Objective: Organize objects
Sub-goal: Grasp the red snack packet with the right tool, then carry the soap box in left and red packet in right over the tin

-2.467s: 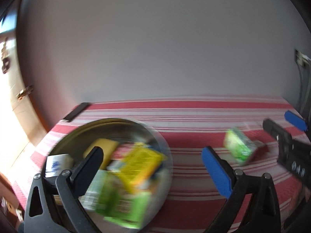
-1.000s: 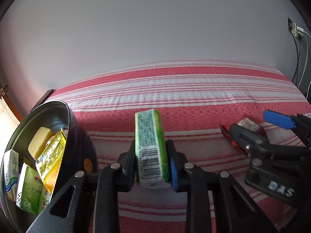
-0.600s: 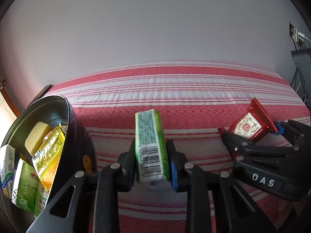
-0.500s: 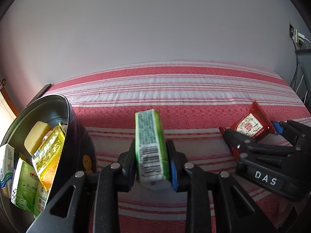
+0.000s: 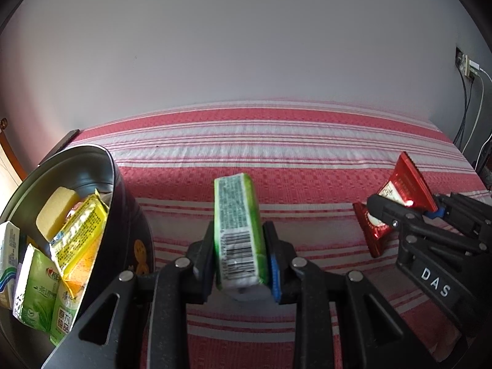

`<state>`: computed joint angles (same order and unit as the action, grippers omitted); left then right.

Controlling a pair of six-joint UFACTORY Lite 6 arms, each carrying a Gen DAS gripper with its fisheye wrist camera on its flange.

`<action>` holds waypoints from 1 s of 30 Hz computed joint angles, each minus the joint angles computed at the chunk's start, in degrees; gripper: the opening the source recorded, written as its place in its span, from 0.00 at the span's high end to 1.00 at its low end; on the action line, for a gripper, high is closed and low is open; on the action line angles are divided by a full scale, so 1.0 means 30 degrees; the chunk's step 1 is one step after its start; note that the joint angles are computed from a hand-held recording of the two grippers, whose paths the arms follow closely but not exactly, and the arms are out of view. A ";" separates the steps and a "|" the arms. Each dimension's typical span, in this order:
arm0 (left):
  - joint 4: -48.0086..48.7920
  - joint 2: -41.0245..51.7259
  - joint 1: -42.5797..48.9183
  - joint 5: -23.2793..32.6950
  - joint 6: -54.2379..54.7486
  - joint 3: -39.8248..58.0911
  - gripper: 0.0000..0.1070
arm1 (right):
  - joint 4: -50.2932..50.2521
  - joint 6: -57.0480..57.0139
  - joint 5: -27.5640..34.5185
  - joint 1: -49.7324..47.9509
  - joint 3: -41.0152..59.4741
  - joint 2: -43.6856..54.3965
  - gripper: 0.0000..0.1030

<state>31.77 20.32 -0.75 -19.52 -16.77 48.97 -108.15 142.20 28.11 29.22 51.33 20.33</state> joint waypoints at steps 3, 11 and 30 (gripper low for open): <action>-0.0103 -0.0505 0.0088 -0.0483 0.0272 -0.0593 0.75 | -0.0547 0.0767 0.0357 0.0143 -0.0559 -0.0434 0.69; -0.0248 -0.0925 0.0309 -0.1307 0.0622 -0.1224 0.75 | -0.0067 0.0663 0.2482 0.1514 -0.1463 -0.1375 0.72; -0.0676 -0.1585 0.1334 -0.3601 0.2115 -0.2404 0.75 | 0.0226 0.2102 0.6855 0.4236 -0.2950 -0.2479 0.73</action>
